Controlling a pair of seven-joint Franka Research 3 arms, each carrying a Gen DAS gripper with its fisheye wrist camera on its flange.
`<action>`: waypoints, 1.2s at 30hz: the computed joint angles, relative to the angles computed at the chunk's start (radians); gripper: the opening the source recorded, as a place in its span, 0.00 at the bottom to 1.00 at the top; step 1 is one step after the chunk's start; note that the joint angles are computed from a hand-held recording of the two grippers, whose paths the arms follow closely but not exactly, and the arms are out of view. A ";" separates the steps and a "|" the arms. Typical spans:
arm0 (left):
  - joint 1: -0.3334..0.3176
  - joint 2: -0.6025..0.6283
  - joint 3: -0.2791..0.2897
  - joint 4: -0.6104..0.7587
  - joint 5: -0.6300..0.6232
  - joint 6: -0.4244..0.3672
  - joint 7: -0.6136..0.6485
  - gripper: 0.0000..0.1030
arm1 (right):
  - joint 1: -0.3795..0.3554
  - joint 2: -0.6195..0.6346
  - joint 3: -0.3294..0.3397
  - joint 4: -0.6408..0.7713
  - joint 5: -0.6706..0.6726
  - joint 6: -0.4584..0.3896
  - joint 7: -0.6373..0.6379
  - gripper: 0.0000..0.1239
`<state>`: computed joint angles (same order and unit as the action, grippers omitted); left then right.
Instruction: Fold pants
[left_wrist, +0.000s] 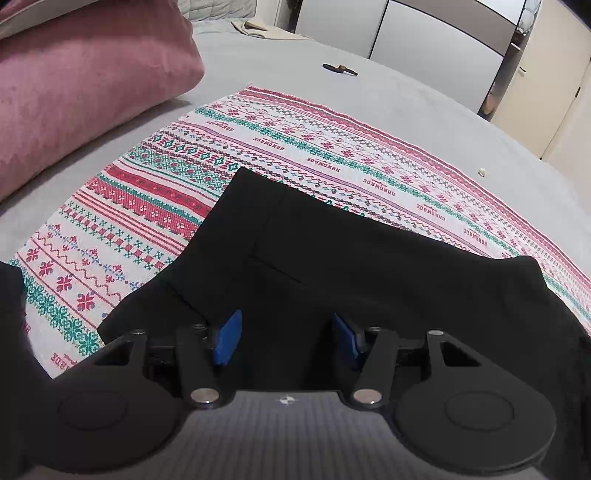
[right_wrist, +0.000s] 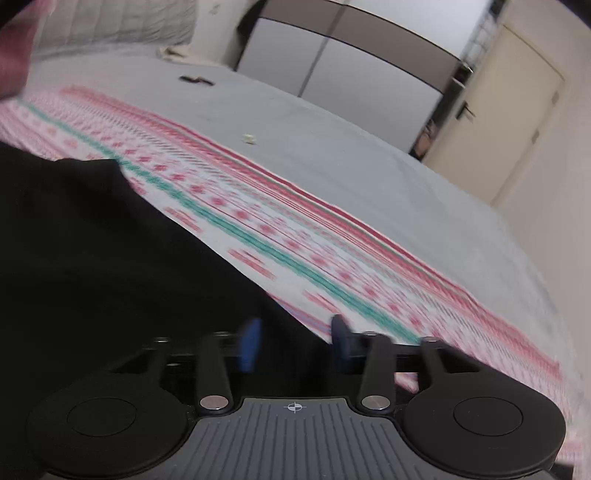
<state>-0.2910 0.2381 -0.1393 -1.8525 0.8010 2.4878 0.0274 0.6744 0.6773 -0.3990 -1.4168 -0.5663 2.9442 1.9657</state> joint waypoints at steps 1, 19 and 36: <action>0.002 0.000 0.000 -0.002 -0.003 0.011 -0.001 0.76 | 0.010 -0.034 -0.035 -0.050 -0.012 0.000 0.028 0.36; -0.045 0.060 0.018 0.063 0.106 -0.050 -0.003 0.77 | -0.213 -0.260 -0.176 -0.336 -0.176 -0.081 0.427 0.05; -0.050 0.057 0.019 0.064 0.157 -0.085 -0.020 0.76 | -0.215 -0.125 -0.117 -0.123 -0.447 -0.409 0.741 0.21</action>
<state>-0.3406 0.2953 -0.1204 -1.7888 0.9575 2.4025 0.0070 0.4595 0.5520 -0.5156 -1.5395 -1.0134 2.5351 2.7066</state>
